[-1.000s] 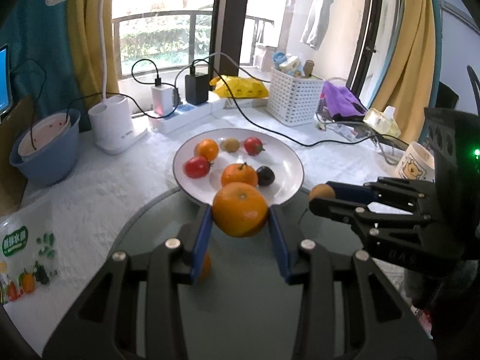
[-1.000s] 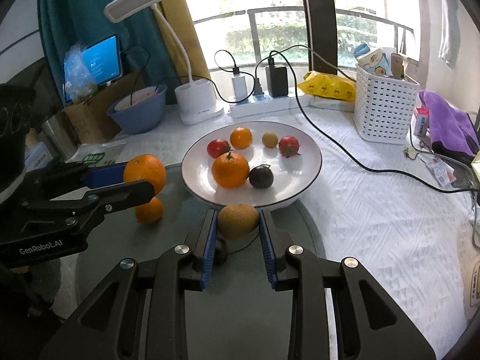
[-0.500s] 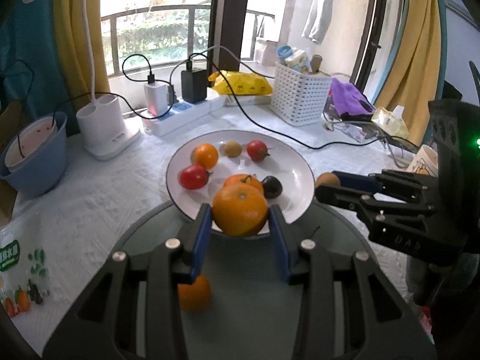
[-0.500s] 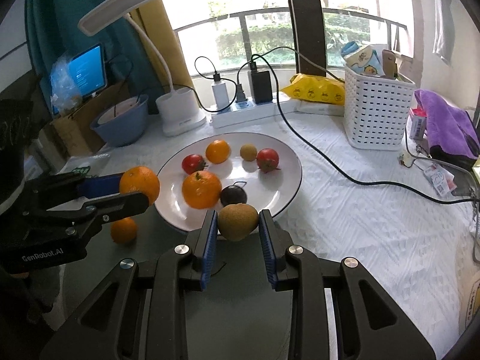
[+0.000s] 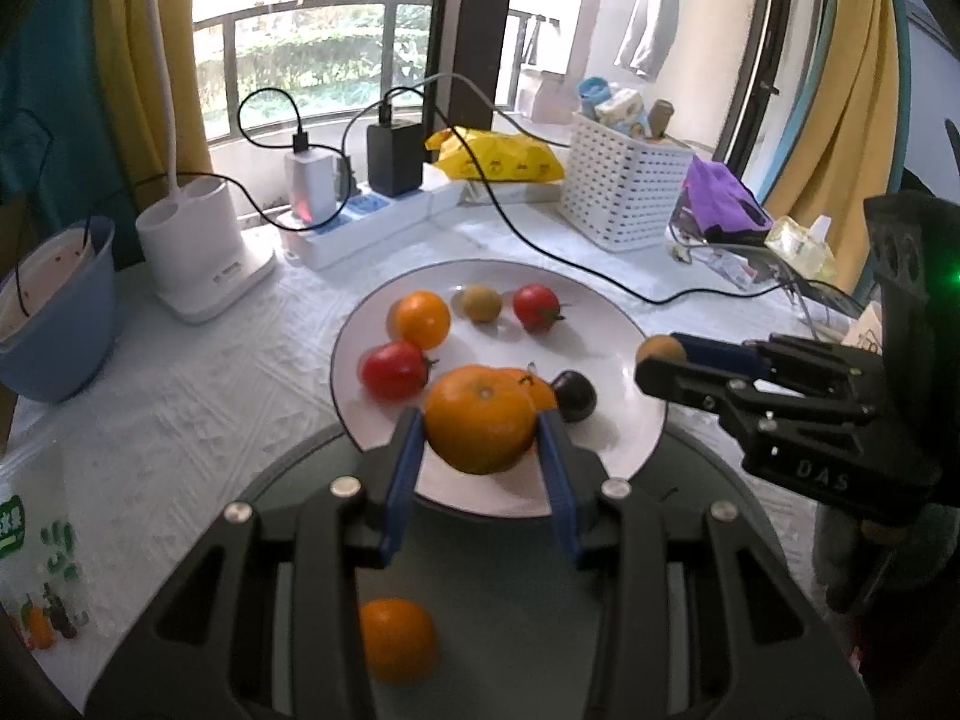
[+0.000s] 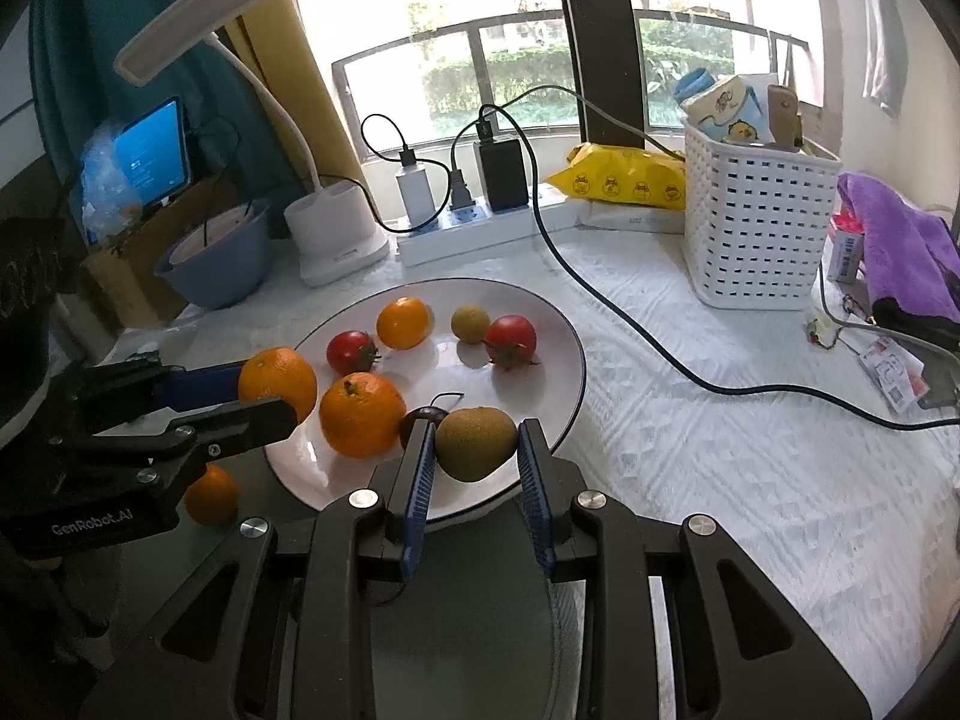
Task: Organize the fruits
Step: 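Carry the kiwi and orange into the white dish and open both grippers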
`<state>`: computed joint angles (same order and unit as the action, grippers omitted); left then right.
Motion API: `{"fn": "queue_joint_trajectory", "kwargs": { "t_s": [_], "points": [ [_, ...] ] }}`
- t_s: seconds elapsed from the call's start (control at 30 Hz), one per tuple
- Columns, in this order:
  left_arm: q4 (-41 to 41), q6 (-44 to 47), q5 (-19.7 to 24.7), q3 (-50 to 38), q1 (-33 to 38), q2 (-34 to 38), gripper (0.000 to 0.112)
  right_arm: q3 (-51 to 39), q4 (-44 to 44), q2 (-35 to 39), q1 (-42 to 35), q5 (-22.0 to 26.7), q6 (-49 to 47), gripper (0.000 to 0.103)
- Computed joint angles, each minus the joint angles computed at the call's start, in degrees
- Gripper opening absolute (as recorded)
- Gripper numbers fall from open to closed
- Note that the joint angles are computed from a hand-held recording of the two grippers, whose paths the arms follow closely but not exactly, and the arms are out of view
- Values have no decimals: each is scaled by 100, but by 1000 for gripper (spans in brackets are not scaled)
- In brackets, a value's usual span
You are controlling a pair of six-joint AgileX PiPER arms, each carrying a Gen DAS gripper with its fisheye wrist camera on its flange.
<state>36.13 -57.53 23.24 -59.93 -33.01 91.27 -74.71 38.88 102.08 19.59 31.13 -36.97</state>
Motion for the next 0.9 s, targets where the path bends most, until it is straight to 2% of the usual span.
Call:
{"fn": "queue_joint_trajectory", "kwargs": {
  "t_s": [0.43,0.6,0.9],
  "points": [
    [-456,386,-159,-47,234,49,41,-210,-229,209,64,-27,264,30],
    [-264,142,-148,29,222,-29,46,-221,-395,183,102,-47,425,30],
    [-57,-116,-143,182,170,-242,46,-105,-490,-15,172,-46,545,30]
  ]
}}
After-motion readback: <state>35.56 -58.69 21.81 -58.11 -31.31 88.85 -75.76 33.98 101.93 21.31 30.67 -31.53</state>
